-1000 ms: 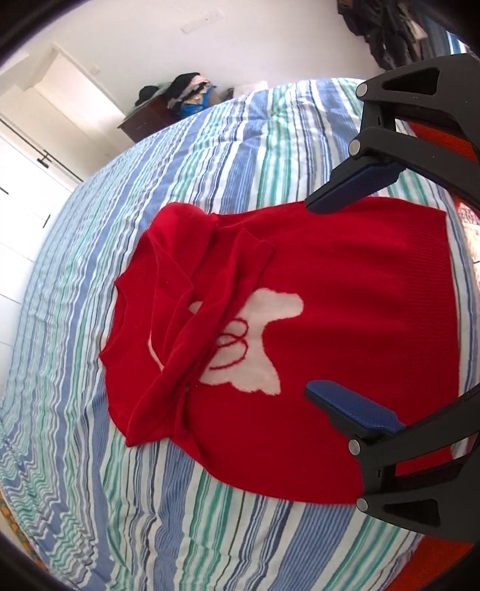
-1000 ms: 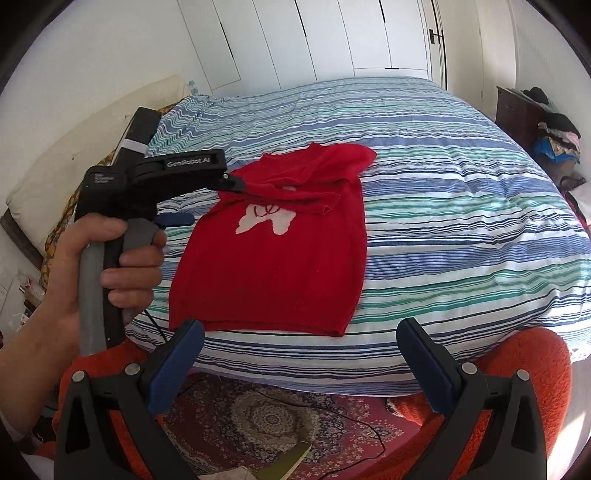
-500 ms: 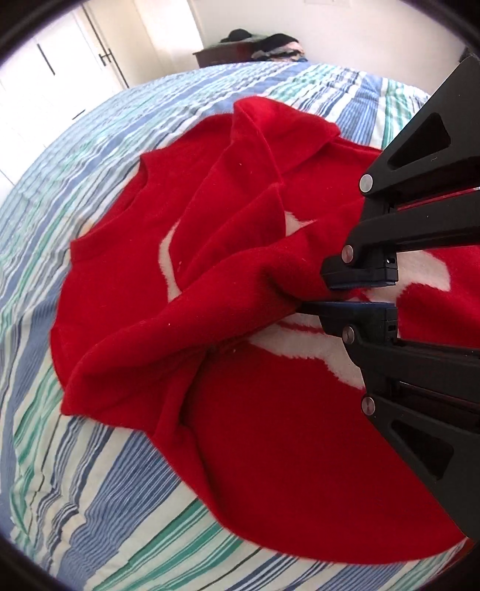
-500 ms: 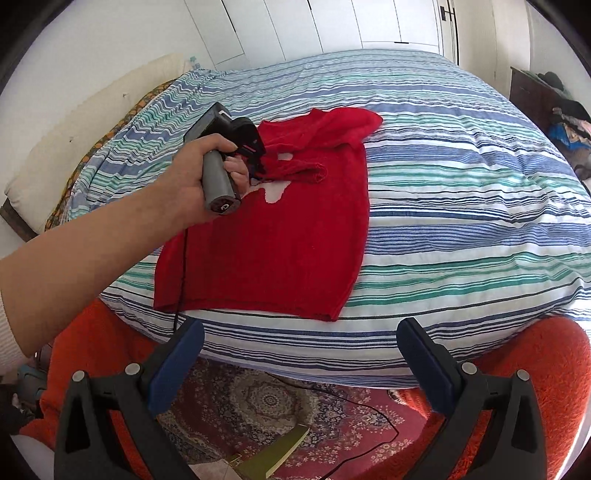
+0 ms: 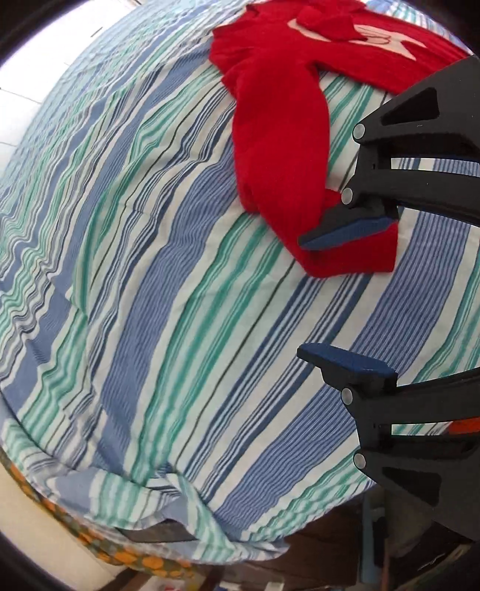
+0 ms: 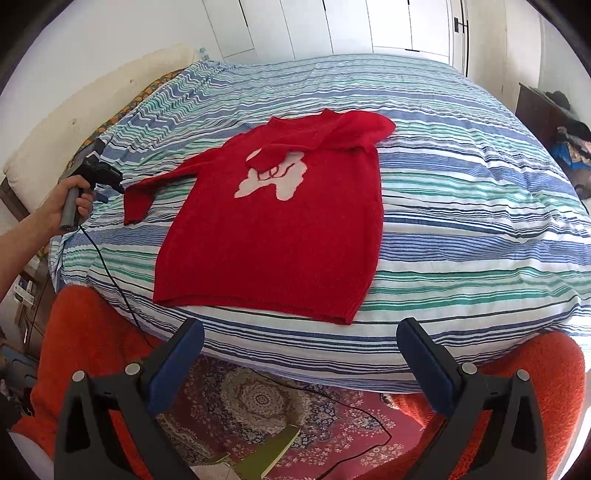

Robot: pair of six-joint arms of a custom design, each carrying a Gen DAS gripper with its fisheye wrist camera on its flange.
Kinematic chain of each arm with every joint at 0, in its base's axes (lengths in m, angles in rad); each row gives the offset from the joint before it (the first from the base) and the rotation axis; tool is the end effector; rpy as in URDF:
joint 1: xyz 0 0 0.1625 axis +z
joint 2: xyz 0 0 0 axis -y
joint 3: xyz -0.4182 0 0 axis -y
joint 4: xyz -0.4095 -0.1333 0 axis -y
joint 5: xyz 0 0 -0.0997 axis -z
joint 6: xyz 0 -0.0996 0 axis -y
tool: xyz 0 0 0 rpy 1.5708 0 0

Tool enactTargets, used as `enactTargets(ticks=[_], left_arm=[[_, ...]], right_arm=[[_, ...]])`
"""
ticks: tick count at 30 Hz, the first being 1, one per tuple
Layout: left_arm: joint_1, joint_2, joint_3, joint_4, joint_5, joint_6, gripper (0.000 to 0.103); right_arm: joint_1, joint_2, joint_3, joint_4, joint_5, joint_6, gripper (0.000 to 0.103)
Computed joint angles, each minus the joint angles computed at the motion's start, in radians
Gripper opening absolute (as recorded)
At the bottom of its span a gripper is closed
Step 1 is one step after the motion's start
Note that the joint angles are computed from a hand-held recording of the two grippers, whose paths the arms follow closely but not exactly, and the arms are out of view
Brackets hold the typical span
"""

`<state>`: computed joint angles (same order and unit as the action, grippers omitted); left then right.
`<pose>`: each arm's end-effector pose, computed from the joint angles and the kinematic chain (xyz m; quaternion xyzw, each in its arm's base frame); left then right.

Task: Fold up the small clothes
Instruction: 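Grasp the sleeve cuff with the left gripper and pull it away from the body, then grasp the sleeve again with the left gripper and stretch it straight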

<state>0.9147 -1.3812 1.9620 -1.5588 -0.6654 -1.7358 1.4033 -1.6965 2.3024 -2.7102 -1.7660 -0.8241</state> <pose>-0.1187 -0.5011 0.2418 -0.3325 0.8034 -0.2931 0.3976 0.0424 -0.4328 0.3108 0.2852 -0.9170 0.1860 0.2075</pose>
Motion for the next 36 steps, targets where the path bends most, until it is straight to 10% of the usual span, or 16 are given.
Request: enactTargets(ticks=[4, 10, 11, 14, 20, 23, 25, 27, 28, 36], left_arm=[[-0.021, -0.029, 0.163, -0.323, -0.054, 0.174, 0.069], [-0.012, 0.142, 0.038, 0.026, 0.025, 0.019, 0.092], [-0.005, 0.152, 0.029, 0.019, 0.040, 0.023, 0.087], [0.007, 0.144, 0.021, -0.111, 0.071, 0.087, 0.002], [-0.196, 0.242, -0.127, 0.394, 0.340, 0.029, 0.002], [-0.286, 0.341, -0.109, 0.483, 0.352, 0.272, 0.010], [-0.326, 0.390, -0.048, 0.376, 0.282, 0.481, 0.030], [-0.360, 0.414, 0.009, 0.256, 0.212, 0.609, 0.071], [-0.382, 0.403, 0.044, 0.192, 0.188, 0.645, 0.072], [-0.307, 0.004, 0.275, -0.340, 0.024, 0.268, 0.075]], right_arm=[[0.030, 0.019, 0.015, -0.017, -0.042, -0.009, 0.103], [0.082, 0.047, 0.045, -0.045, -0.102, -0.077, 0.103], [0.090, 0.051, 0.051, -0.051, -0.112, -0.091, 0.103], [0.110, 0.057, 0.067, -0.065, -0.136, -0.116, 0.103], [0.116, 0.056, 0.073, -0.096, -0.147, -0.121, 0.103], [0.104, 0.070, 0.056, -0.078, -0.150, -0.090, 0.103], [0.095, 0.085, 0.041, -0.060, -0.152, -0.065, 0.103], [0.087, 0.095, 0.028, -0.042, -0.149, -0.045, 0.103], [0.084, 0.097, 0.024, -0.036, -0.145, -0.040, 0.103], [0.075, 0.103, 0.018, -0.021, -0.145, -0.031, 0.103]])
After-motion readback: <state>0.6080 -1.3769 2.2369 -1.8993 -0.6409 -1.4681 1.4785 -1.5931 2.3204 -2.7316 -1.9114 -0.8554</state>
